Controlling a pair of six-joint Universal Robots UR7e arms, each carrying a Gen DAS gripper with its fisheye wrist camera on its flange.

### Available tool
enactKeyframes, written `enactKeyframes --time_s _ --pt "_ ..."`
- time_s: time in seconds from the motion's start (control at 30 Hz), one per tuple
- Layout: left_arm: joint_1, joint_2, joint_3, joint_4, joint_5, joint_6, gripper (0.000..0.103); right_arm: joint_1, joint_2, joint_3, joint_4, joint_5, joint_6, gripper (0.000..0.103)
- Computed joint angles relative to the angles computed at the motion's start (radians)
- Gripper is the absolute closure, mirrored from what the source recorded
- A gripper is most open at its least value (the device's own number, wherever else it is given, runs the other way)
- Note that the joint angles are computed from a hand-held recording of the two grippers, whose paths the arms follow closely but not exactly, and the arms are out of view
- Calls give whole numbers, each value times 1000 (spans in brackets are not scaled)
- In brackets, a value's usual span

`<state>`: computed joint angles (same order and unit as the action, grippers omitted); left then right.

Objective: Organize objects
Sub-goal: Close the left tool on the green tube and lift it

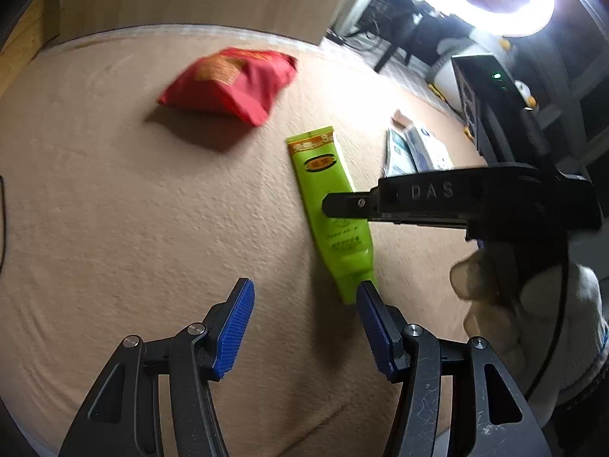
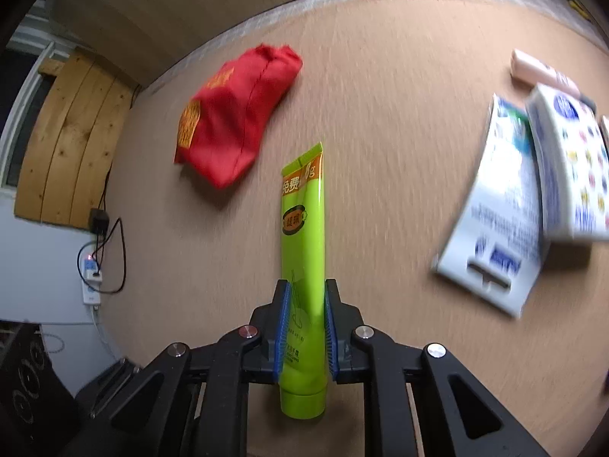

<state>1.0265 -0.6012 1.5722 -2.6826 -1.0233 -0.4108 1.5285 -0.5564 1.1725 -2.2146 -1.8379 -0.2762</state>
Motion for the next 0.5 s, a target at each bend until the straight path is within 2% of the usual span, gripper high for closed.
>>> enactKeyframes --time_s 0.2,0.3,0.5 --pt "13 43 -41 46 -77 15 43 -12 -45 70 -28 4 -4 83" --pt "19 57 -52 42 -114 17 43 -16 -57 81 -19 15 -12 72" --pt "25 69 -64 41 -154 10 43 -30 -92 117 2 37 -15 69"
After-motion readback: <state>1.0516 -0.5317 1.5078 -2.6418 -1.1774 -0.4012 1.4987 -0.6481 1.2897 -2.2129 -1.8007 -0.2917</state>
